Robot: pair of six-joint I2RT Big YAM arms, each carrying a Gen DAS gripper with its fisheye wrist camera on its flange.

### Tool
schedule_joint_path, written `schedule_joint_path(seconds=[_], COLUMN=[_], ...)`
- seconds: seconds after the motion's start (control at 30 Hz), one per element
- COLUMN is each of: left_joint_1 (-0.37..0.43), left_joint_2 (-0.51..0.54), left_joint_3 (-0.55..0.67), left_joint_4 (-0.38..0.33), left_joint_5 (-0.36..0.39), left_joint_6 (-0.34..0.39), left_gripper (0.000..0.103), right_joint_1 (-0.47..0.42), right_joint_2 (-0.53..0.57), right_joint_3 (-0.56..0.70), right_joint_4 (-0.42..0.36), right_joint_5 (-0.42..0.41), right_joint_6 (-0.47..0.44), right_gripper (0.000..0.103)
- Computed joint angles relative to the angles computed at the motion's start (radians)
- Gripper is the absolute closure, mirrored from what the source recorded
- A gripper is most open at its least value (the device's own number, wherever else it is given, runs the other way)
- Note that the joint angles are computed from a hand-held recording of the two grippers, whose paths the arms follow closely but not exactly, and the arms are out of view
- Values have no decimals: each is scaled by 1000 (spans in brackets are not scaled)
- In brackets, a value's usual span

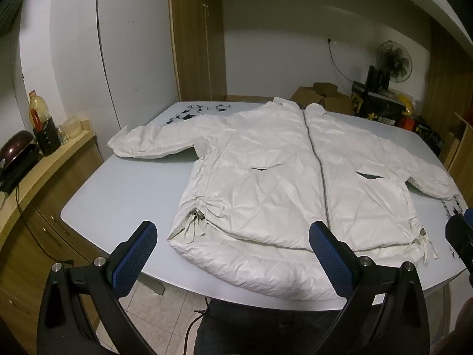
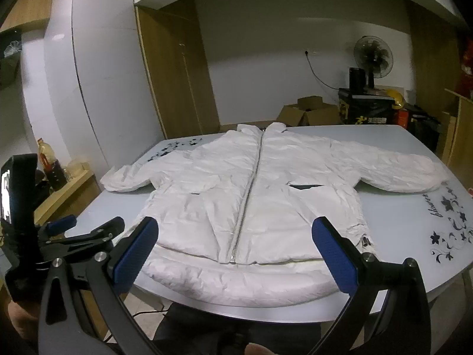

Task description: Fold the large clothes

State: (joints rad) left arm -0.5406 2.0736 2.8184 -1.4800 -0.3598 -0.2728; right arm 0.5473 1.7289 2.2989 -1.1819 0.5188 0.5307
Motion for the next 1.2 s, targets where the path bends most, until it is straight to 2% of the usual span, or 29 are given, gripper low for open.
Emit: schedule_joint_path(seconds=[0.23,0.53,0.63,0.8,1.2], left_joint_1=[1,4,4,4,5], left_joint_2=[41,-9,13,-9,4], left_joint_3=[84,-14,29,-16,7], left_joint_4=[-46,-3,-25,-3,-18], left_joint_5=[2,4,6,9,11], left_joint_6=[-1,-5,-3,-1,-3], left_gripper=[0,0,0,0,0], right_joint_1=[-1,-1,-1,-1,0], right_joint_2=[-1,6,5,10,7], right_joint_3=[0,10,9,17,9], right_joint_4=[-3,-14,-16,-20,-16], right_joint_5=[-2,-6,-6,-8,-7], right_joint_6=[1,7,9,9,11], right_gripper=[0,0,0,0,0])
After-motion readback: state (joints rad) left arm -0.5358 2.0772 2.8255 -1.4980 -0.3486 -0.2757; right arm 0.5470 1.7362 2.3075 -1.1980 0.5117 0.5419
